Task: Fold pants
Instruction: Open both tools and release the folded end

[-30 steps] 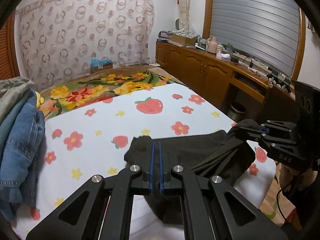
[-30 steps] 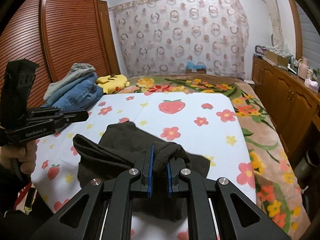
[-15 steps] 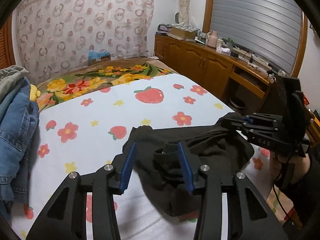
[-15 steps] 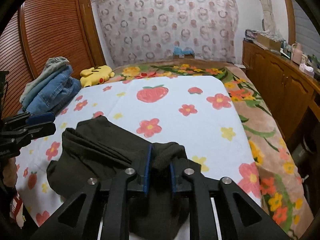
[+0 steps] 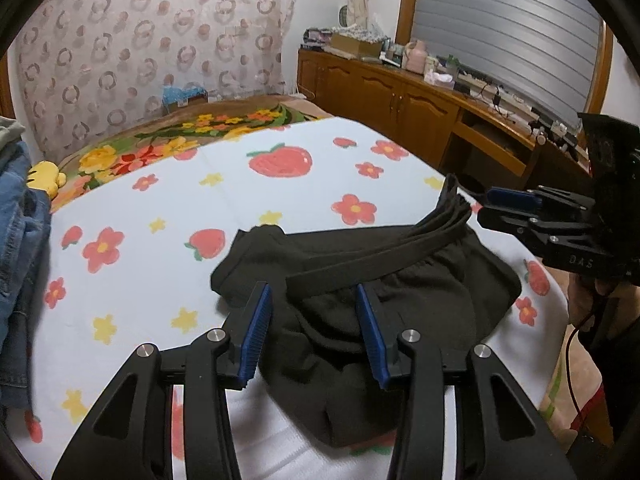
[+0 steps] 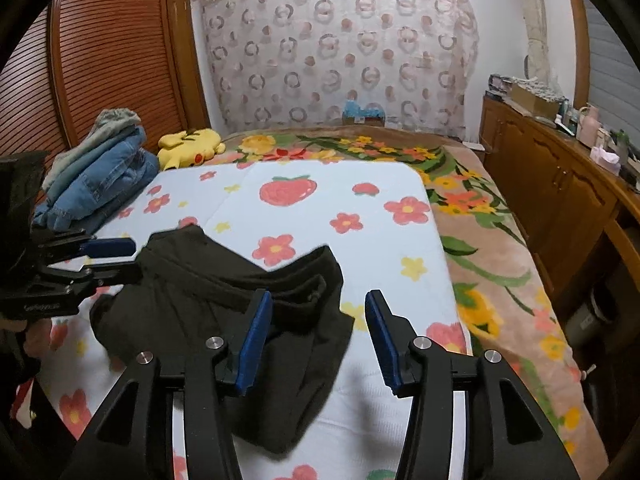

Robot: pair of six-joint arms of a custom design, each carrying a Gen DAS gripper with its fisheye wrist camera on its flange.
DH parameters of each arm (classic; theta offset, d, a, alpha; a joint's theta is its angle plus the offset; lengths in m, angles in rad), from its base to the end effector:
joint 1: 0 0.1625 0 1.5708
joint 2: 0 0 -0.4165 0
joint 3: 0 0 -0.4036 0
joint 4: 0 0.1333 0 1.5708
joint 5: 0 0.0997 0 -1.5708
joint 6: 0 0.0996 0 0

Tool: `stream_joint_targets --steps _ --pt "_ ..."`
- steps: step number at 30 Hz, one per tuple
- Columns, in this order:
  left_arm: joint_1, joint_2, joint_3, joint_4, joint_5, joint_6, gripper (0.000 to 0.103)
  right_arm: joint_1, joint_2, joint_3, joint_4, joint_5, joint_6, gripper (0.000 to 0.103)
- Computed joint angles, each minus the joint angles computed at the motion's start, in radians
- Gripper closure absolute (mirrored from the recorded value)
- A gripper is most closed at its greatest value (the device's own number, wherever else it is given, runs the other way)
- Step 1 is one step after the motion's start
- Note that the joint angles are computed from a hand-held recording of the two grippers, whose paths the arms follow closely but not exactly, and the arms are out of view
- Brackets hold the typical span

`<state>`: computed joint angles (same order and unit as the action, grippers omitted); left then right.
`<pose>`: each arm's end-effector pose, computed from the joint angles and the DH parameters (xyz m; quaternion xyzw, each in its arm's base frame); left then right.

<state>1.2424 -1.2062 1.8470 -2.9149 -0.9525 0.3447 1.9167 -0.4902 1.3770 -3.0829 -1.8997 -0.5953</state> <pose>-0.0129 -0.6301 0.3129 0.1964 0.8787 -0.3258 0.2883 0.3523 -0.6793 0.0277 0.3807 -0.8595 0.2817 0.1923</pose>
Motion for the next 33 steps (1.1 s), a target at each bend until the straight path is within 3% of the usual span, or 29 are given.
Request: stream_joint_targets --steps 3,5,8,12,16,28,30,33 --pt "0.006 0.007 -0.008 0.002 -0.019 0.002 0.058 -0.001 0.013 -0.026 0.036 -0.006 0.002 0.052" --pt "0.011 0.008 -0.015 0.019 -0.044 0.007 0.067 -0.003 0.013 -0.032 0.063 -0.006 0.001 0.053" --pt "0.011 0.010 -0.026 0.071 -0.037 -0.003 0.089 -0.001 0.015 -0.044 0.080 -0.013 0.010 0.053" --pt "-0.006 -0.014 0.002 0.019 -0.029 0.026 0.095 -0.003 0.004 -0.031 0.075 -0.008 0.014 0.052" --pt "-0.026 -0.022 0.002 -0.065 0.001 0.059 0.095 -0.006 -0.009 -0.008 0.060 0.023 0.014 0.053" --pt "-0.014 0.018 -0.077 -0.038 0.045 0.059 0.094 0.003 -0.005 0.014 0.039 0.015 0.010 0.053" --pt "-0.015 0.008 -0.068 -0.021 0.045 0.041 0.087 0.006 -0.008 0.023 0.035 0.008 0.010 0.053" --pt "-0.020 -0.005 -0.048 -0.033 0.055 0.039 0.065 0.007 -0.018 0.044 0.018 0.006 0.013 0.052"
